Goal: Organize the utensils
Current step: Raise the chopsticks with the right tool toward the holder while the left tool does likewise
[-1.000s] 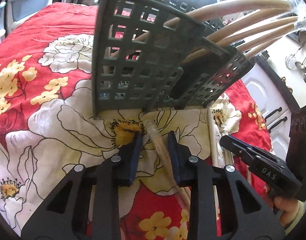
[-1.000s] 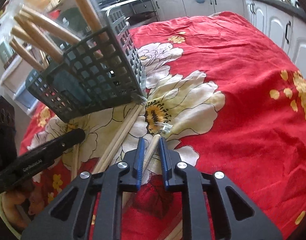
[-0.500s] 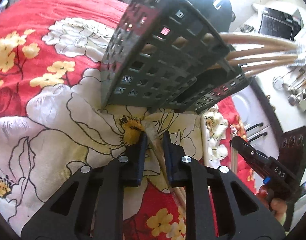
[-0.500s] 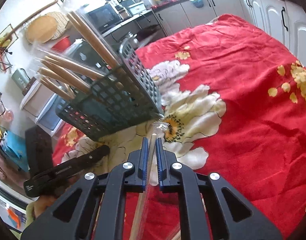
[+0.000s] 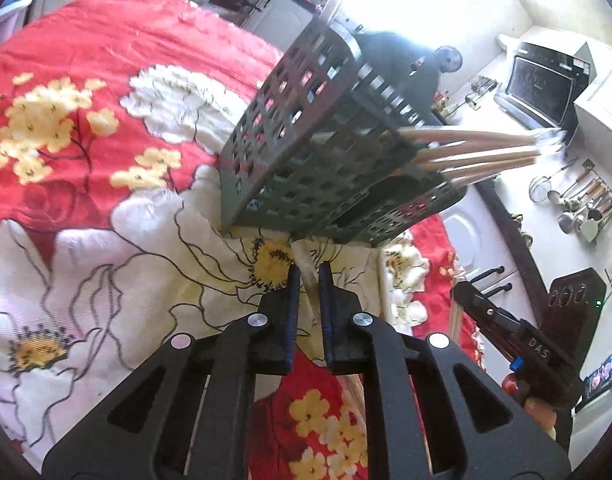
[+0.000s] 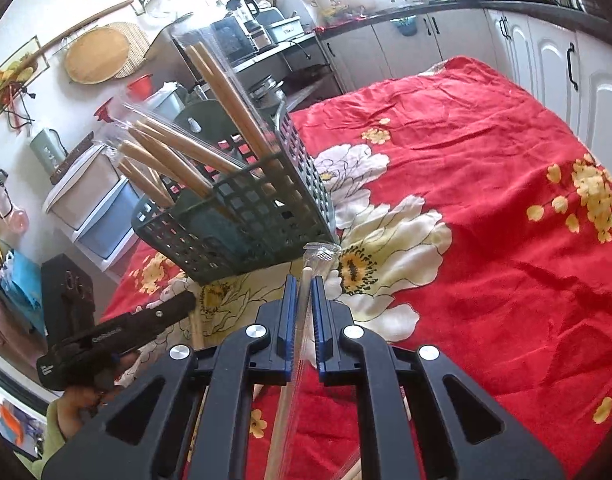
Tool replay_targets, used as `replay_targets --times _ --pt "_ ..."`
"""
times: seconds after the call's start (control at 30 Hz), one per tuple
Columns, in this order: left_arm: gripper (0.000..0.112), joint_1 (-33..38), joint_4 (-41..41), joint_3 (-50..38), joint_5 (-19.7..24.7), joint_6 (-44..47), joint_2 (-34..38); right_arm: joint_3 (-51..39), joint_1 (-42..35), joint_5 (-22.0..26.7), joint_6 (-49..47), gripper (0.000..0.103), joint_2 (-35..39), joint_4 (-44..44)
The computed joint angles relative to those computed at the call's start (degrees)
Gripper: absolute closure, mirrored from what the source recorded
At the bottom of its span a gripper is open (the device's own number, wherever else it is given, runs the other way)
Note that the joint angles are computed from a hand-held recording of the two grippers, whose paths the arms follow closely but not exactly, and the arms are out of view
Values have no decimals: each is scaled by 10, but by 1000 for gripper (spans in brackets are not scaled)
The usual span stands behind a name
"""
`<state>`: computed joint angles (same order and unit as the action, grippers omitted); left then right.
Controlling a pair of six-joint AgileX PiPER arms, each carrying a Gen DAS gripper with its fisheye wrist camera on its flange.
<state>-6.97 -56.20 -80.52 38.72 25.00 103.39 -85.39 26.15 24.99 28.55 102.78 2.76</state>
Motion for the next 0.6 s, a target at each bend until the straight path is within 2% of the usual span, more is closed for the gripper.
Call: replay_targets --times 0.3,0.6 --pt "108 -3 -2 23 -24 19 -59 -8 26 7 75 95 -11 -108" --pt "109 6 -39 45 -39 54 -105 -5 62 6 174 96 -36 -245"
